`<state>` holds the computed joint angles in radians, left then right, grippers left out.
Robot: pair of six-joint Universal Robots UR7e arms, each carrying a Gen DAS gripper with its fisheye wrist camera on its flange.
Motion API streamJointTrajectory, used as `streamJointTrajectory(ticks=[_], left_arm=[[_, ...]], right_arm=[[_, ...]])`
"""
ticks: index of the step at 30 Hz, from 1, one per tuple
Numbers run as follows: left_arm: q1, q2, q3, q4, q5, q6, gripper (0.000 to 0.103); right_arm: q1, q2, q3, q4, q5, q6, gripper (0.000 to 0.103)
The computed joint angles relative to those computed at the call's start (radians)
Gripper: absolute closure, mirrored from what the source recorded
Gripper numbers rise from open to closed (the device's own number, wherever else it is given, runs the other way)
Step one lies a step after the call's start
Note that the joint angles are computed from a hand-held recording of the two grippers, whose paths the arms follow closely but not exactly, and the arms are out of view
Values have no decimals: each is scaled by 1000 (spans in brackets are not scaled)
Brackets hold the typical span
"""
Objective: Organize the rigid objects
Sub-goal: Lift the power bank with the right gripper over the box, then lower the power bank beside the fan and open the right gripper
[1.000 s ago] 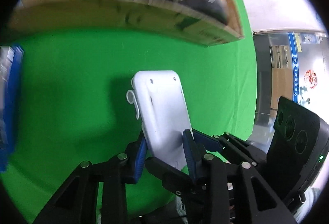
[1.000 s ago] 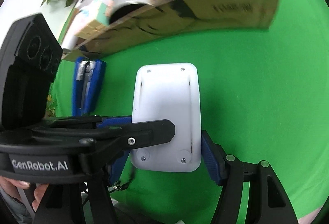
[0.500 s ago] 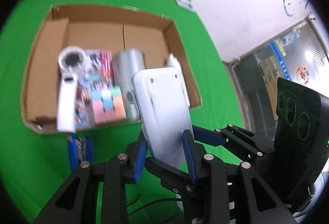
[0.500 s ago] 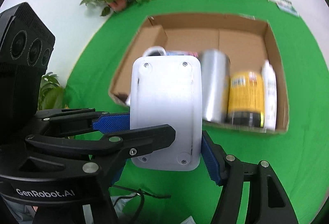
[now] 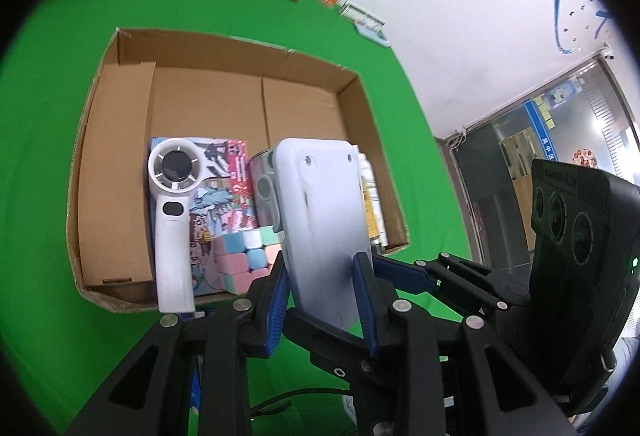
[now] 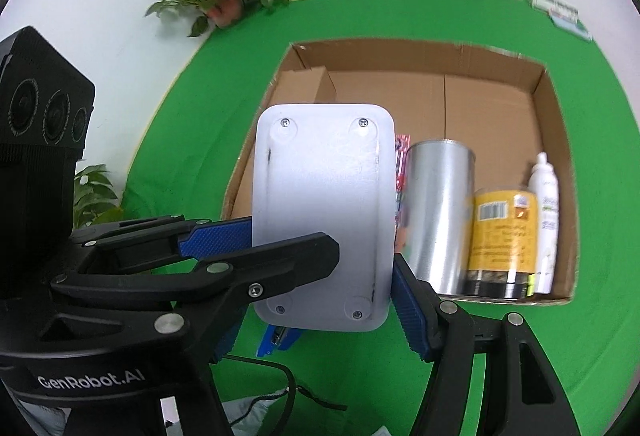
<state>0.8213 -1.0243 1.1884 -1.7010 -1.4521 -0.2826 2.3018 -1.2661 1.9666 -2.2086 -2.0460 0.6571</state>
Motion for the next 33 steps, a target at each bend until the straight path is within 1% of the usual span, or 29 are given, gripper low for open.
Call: streamJointTrajectory(ticks=[7,11,16,23,27,30,33], left_arm=[[45,103,-113,71,-19,19,74],[58,142,-146,109,-15,25,74],[78,171,-163,128,-15,4,74],[101,218,-231,158,-37,-30,74],[112,264,-317,167,-61,-11,75],[119,320,-413,210,-70,10,77],[121,371,-490,270,-53,19,77]], right_arm=[[-109,54,30,-95,34,-38,39],[-170,83,50,-138,70,-47,38],[-225,121,72,-203,96,-68,38],[-276,154,54,-211,118,-71,38],[-304,183,15,-194,130,-97,39],[-327,211,-23,-196,145,-132,41],[-336,230,-50,-209,160,-155,41]])
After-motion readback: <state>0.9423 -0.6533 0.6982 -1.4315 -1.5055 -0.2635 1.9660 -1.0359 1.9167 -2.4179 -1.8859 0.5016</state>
